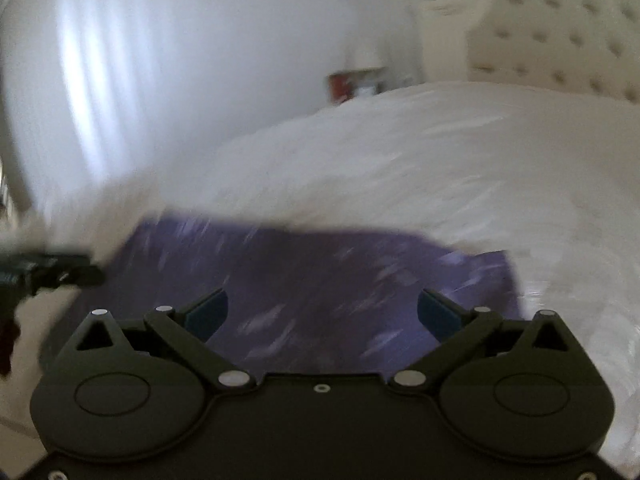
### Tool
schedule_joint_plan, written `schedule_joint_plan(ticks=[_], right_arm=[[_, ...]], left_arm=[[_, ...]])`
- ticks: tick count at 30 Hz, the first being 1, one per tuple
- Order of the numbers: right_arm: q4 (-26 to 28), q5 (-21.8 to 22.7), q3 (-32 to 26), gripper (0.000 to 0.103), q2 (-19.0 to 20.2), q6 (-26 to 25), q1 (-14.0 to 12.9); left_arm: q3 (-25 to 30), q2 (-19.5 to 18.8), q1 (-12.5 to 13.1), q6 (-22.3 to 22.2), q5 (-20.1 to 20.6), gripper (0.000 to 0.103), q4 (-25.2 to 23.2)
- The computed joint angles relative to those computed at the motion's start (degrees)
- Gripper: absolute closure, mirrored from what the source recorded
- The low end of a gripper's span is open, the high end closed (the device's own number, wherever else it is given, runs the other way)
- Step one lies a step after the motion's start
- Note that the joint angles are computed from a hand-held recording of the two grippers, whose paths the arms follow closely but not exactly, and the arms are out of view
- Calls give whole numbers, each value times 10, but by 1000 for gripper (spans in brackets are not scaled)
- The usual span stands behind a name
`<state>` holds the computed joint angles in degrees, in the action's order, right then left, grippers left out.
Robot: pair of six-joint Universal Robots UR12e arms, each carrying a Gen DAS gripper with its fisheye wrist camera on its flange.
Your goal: Fold large clothes
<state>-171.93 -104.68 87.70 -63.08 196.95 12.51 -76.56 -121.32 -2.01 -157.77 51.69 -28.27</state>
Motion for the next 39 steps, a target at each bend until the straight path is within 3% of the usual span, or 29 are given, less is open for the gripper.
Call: schedule_joint_plan(ticks=[4, 7, 9, 13, 17, 22, 25, 29, 33, 35, 39], right_arm=[[51, 12, -31, 2, 23, -37, 7], [110, -17, -56, 2, 39, -9, 4], [129, -33, -63, 2, 46, 24, -2], [150, -85, -67, 1, 53, 87, -12], [124, -94, -48, 1, 51, 133, -20], [135, -109, -54, 1, 53, 125, -15], [154, -100, -46, 1, 40, 136, -16], [153, -126, -24, 1, 24, 97, -6], [139, -158, 14, 1, -1, 75, 7], [134, -157, 39, 1, -17, 96, 9], [149, -150, 85, 1, -47, 188, 8]], left_arm=[[8, -15, -12, -6, 46, 0, -20], [24, -36, -13, -27, 73, 0, -7], [41, -47, -17, -29, 116, 0, -16], [73, -69, -3, -85, 87, 1, -48], [65, -70, -8, -72, 99, 0, -24], [69, -68, -10, -67, 105, 0, -35], [70, -58, -9, -30, 109, 0, -68], [19, -25, -6, 11, 130, 0, -27], [-30, 3, 6, 19, 135, 0, -3], [-48, 13, 13, 10, 127, 0, 0], [-66, 22, 20, -3, 125, 0, -2]])
